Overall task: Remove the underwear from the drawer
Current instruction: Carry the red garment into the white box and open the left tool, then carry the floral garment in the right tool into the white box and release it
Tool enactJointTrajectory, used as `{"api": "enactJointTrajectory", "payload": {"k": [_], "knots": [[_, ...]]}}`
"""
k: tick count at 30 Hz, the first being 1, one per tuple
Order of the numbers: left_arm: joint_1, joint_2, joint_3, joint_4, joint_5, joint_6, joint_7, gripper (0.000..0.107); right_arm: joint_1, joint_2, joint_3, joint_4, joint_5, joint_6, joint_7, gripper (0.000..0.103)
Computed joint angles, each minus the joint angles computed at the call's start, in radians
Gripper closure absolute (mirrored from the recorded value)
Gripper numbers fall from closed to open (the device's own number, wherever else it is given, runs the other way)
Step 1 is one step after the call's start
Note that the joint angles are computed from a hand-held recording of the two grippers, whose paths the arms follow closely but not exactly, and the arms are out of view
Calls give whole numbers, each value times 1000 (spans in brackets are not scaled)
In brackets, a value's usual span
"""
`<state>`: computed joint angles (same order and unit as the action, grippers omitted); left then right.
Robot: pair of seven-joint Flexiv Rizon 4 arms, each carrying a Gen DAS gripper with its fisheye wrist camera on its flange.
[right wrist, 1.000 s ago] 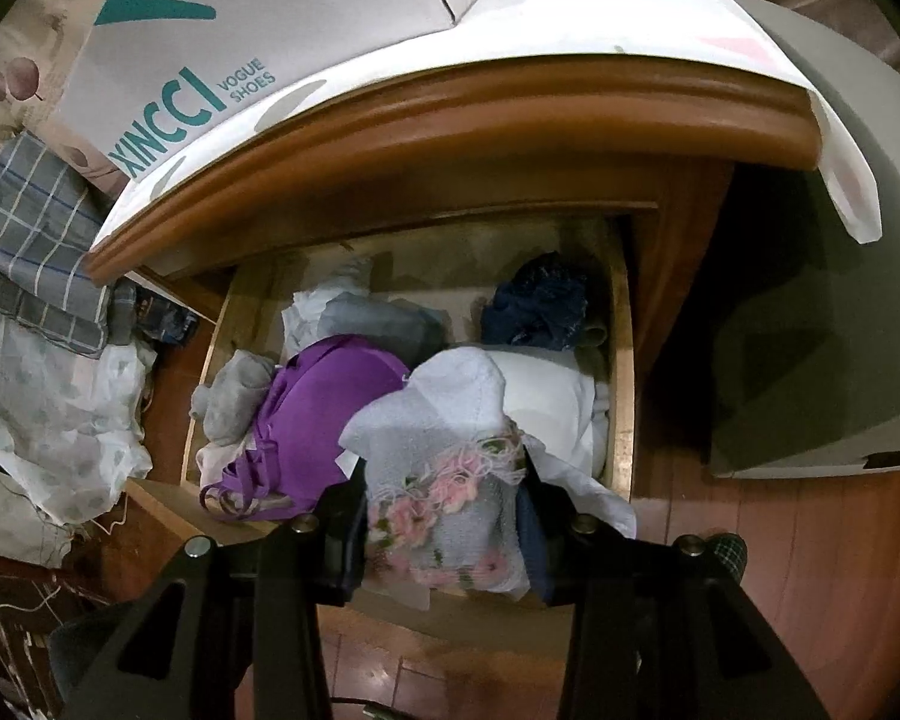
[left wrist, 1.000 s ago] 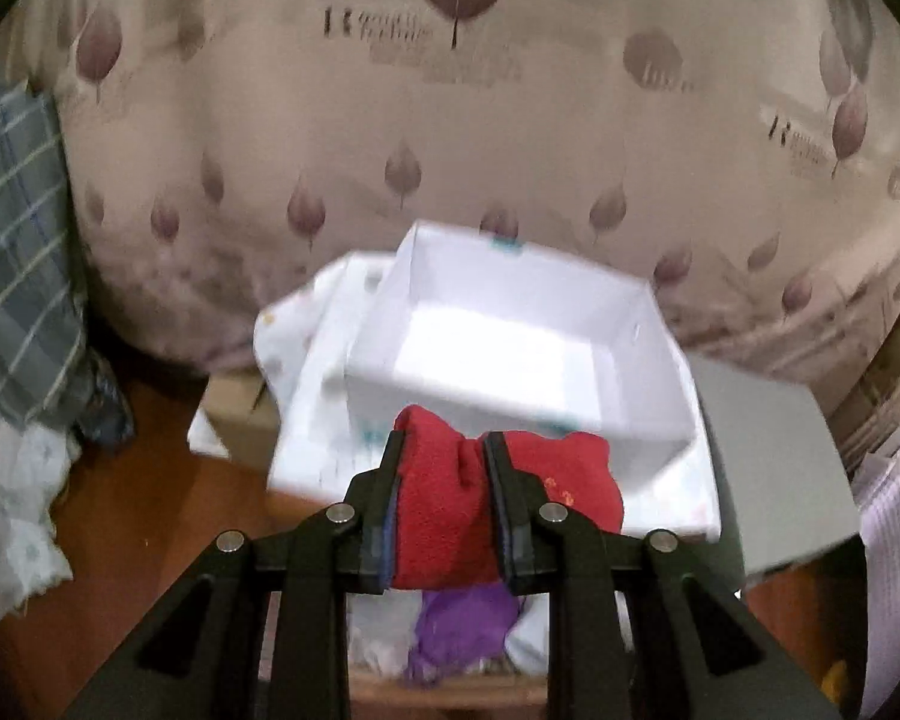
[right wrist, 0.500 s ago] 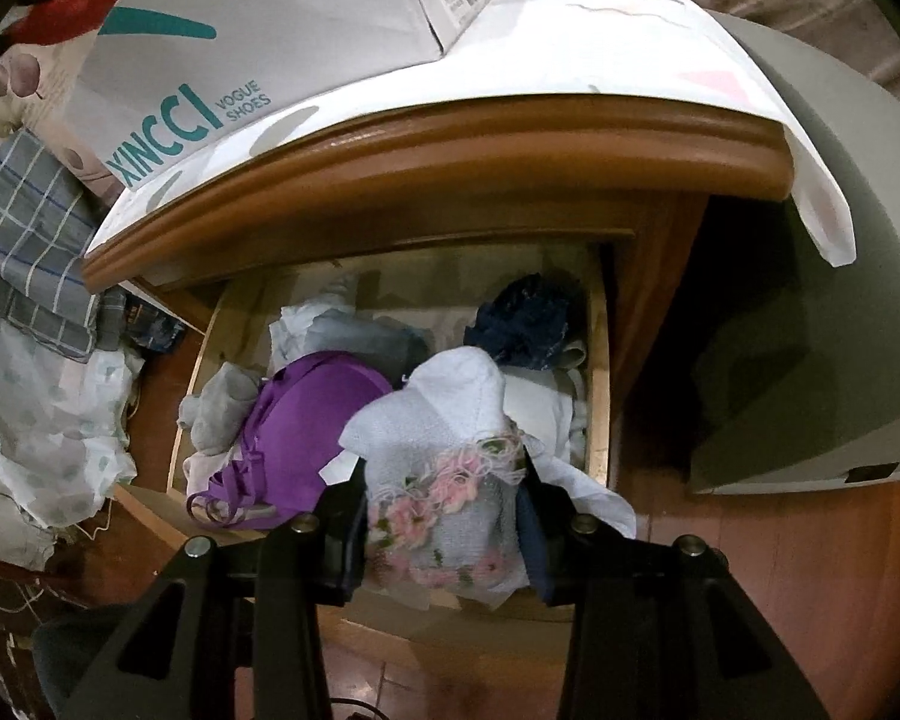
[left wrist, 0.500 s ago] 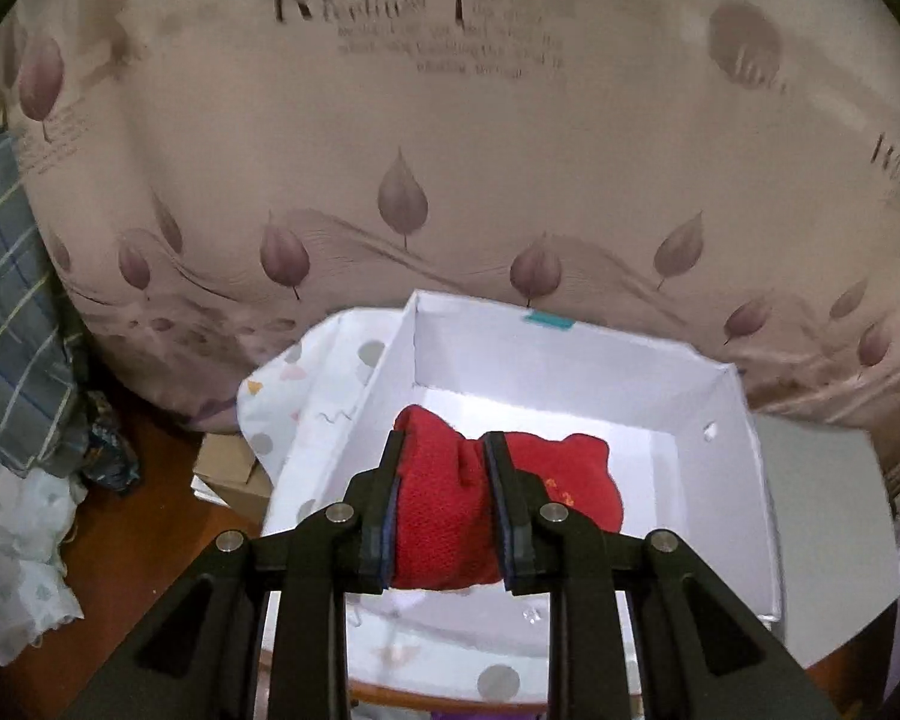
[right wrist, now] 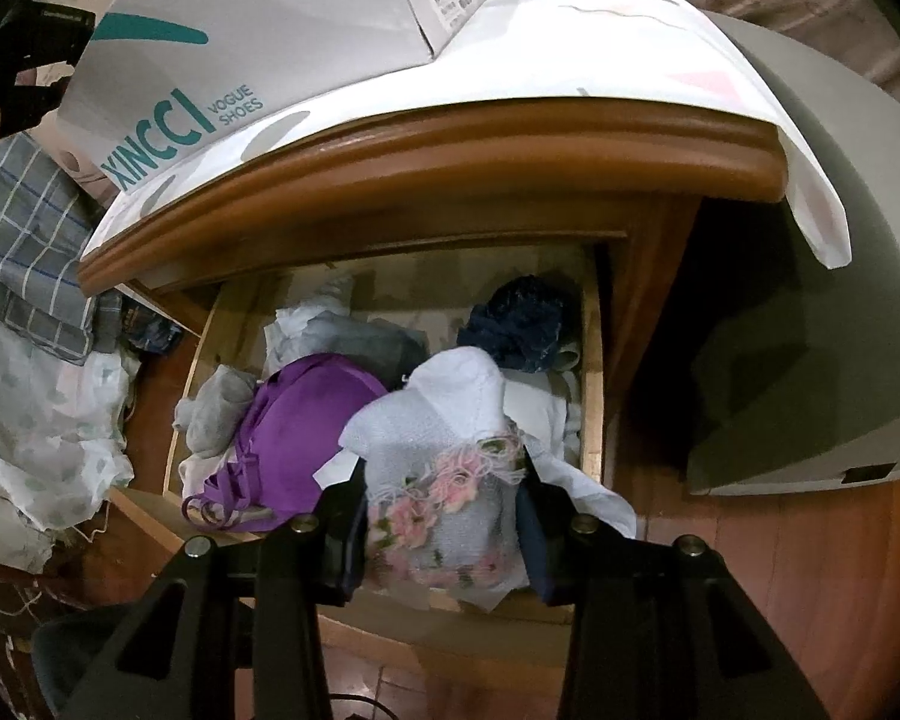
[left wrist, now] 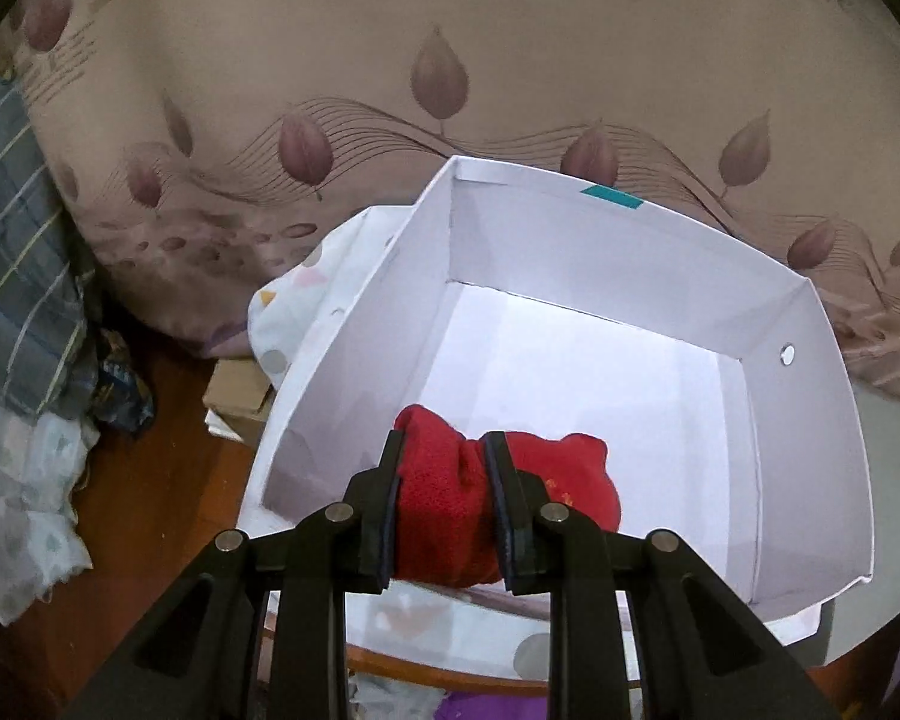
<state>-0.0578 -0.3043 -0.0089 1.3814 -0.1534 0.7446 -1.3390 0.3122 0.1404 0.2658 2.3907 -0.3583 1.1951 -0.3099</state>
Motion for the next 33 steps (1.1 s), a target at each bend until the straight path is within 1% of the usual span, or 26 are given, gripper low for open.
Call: {"api": "enactJointTrajectory", "payload": {"k": [3, 8, 13, 15, 16, 18, 19, 20, 21, 23, 27, 31, 33], "knots": [[-3, 12, 4, 9, 7, -9, -11, 85, 5, -6, -2, -6, 12, -8, -8, 62], [-10, 26, 8, 18, 37, -12, -25, 83, 1, -6, 1, -7, -7, -13, 12, 62], [0, 24, 2, 24, 2, 2, -35, 79, 0, -8, -1, -4, -13, -10, 19, 62], [1, 22, 2, 26, 4, 18, -29, 79, -1, -9, -1, -5, -18, -11, 26, 62], [-1, 23, 5, 25, 14, 28, -30, 77, 0, -10, -1, -5, -18, -9, 25, 62], [-1, 24, 6, 26, 22, 41, -23, 63, -2, -10, -1, -5, -24, -11, 30, 62], [1, 28, 6, 32, 18, 54, -19, 51, 0, -9, -2, -5, -18, -12, 24, 62], [4, 33, 3, 42, 9, 71, -10, 48, 0, -10, -3, -6, -18, -14, 24, 62], [5, 40, 1, 55, 2, 92, 2, 47, 0, -12, -3, -6, -19, -14, 24, 62], [7, 53, -4, 71, -5, 111, 40, 41, 0, -13, -4, -9, -18, -17, 22, 62], [8, 83, -5, 103, -24, 129, 81, 38, -3, -18, -3, -15, -38, -29, 35, 62], [18, 132, -5, 163, -80, 168, 129, 34, -11, -22, -3, -12, -87, -27, 73, 62], [19, 167, 4, 201, -88, 206, 139, 32, -14, -22, -1, -10, -116, -32, 91, 62]]}}
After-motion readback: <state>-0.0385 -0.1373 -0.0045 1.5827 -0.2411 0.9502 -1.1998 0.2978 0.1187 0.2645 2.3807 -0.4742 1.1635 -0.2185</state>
